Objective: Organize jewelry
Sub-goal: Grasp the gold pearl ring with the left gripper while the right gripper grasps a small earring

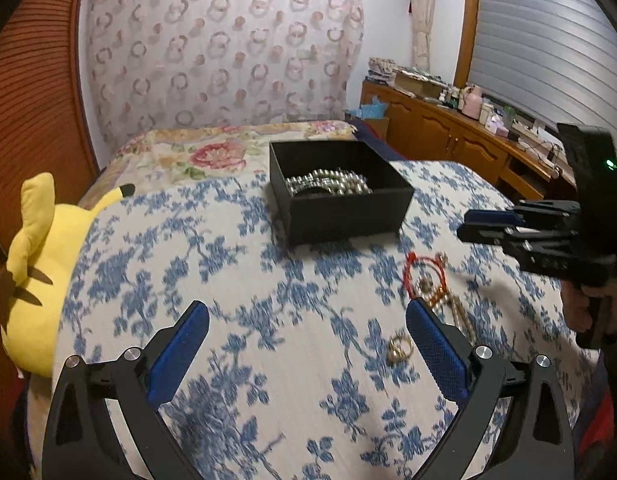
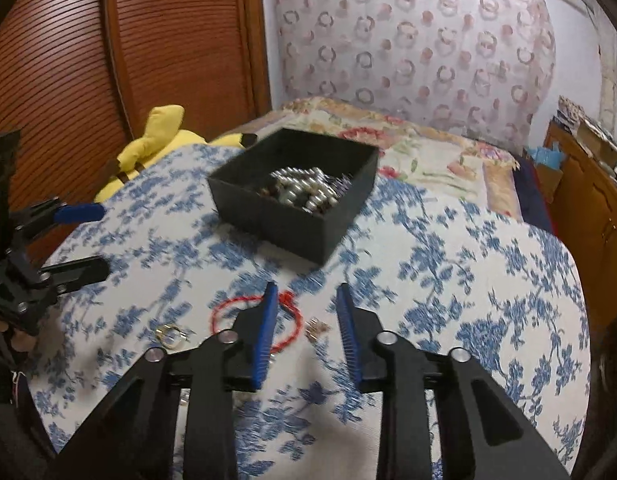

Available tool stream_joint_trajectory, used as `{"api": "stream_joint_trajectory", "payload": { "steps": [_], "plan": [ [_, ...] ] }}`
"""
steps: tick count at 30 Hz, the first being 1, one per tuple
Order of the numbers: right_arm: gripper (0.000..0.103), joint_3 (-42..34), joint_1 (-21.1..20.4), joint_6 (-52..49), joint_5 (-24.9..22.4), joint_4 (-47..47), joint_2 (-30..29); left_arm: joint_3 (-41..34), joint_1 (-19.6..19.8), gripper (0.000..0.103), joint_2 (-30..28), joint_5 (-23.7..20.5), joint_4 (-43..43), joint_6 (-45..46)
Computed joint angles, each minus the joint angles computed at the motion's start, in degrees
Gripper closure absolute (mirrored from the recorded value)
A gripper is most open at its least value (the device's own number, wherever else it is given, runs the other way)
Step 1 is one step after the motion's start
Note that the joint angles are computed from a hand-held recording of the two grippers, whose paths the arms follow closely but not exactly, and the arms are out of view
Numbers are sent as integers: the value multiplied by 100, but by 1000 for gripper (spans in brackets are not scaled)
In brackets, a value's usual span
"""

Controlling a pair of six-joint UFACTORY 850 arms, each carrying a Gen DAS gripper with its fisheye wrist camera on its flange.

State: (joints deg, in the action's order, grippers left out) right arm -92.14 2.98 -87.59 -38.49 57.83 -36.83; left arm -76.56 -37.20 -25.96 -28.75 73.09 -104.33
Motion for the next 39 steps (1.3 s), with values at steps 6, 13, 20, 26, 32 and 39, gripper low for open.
{"api": "stream_joint_trajectory", "payload": {
  "steps": [6,13,20,26,32,39],
  "plan": [
    [78,-48,-10,185,4,-382,-119,-18,-17,8,-95,119,-315,333],
    [78,-26,131,329,198,-722,-193,-81,-1,8,-200,199,-707,757],
    [78,-216,219,546,267,-954,-334,-111,-7,8,-238,211,-895,1001],
    [94,-119,193,371,324,-790,-280,-147,-22,8,-270,272,-968,1068],
    [94,10,72,167,279,-513,-203,-297,-59,8,-384,316,-1094,1276],
    [94,195,-34,-21,193,-257,-85,-479,-160,8,-499,358,-973,1443]
  ]
}}
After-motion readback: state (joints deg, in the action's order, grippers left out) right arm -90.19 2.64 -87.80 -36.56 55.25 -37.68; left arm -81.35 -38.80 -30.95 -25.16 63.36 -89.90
